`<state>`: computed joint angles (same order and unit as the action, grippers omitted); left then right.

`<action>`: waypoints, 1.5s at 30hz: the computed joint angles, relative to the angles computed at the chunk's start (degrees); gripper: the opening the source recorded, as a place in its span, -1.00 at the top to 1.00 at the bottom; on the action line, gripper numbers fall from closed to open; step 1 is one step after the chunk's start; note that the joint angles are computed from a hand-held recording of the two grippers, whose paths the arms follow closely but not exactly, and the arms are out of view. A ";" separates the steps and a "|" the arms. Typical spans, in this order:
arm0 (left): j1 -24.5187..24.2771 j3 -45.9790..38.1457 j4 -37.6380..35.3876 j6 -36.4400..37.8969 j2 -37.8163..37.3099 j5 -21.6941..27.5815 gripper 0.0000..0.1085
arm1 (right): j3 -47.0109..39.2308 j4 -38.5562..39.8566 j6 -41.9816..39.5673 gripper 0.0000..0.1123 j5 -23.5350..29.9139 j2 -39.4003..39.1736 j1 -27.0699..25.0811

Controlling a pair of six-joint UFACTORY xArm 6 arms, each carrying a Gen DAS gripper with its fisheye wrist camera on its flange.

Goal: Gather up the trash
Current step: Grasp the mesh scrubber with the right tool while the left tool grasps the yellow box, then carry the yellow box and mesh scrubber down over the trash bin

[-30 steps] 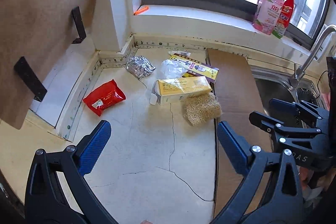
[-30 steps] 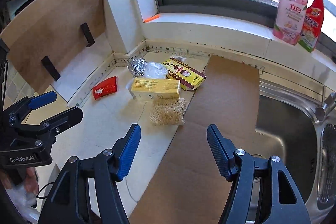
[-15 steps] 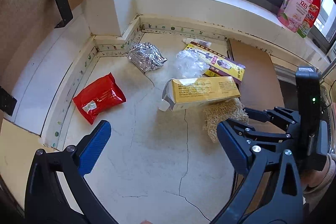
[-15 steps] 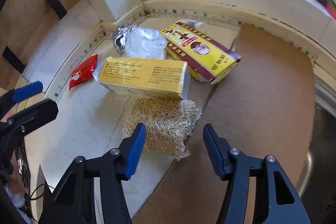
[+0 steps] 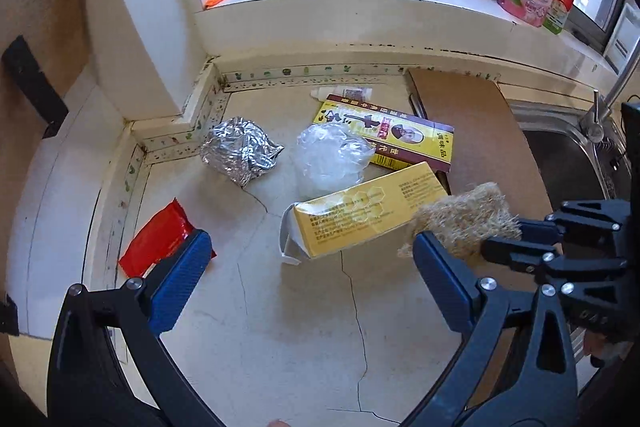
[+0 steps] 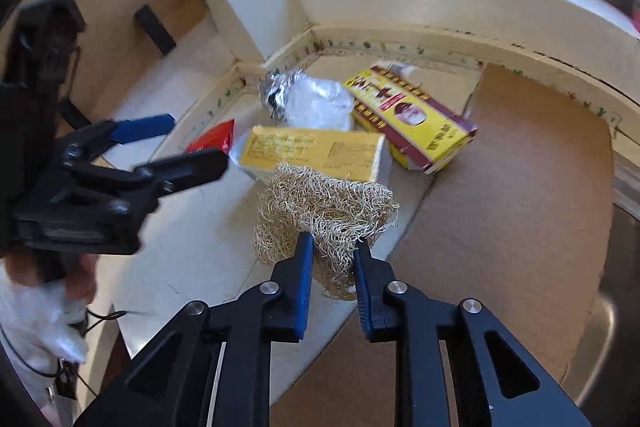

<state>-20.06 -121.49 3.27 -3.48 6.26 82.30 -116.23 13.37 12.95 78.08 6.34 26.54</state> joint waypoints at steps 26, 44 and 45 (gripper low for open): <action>-1.94 -15.87 -4.83 22.50 14.88 8.95 -0.60 | 4.75 -11.06 7.45 0.67 -6.10 -0.36 -1.20; -3.04 9.37 -3.47 11.13 -6.81 4.64 0.29 | 9.15 -14.95 11.69 0.67 -4.90 -7.18 4.29; -3.09 10.62 -4.33 10.24 -8.49 4.91 0.30 | 9.70 -15.56 12.50 0.67 -4.69 -8.11 5.10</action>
<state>-23.15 -110.87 -1.06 6.76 -2.23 87.21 -106.53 -2.19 25.45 73.40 -1.77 31.64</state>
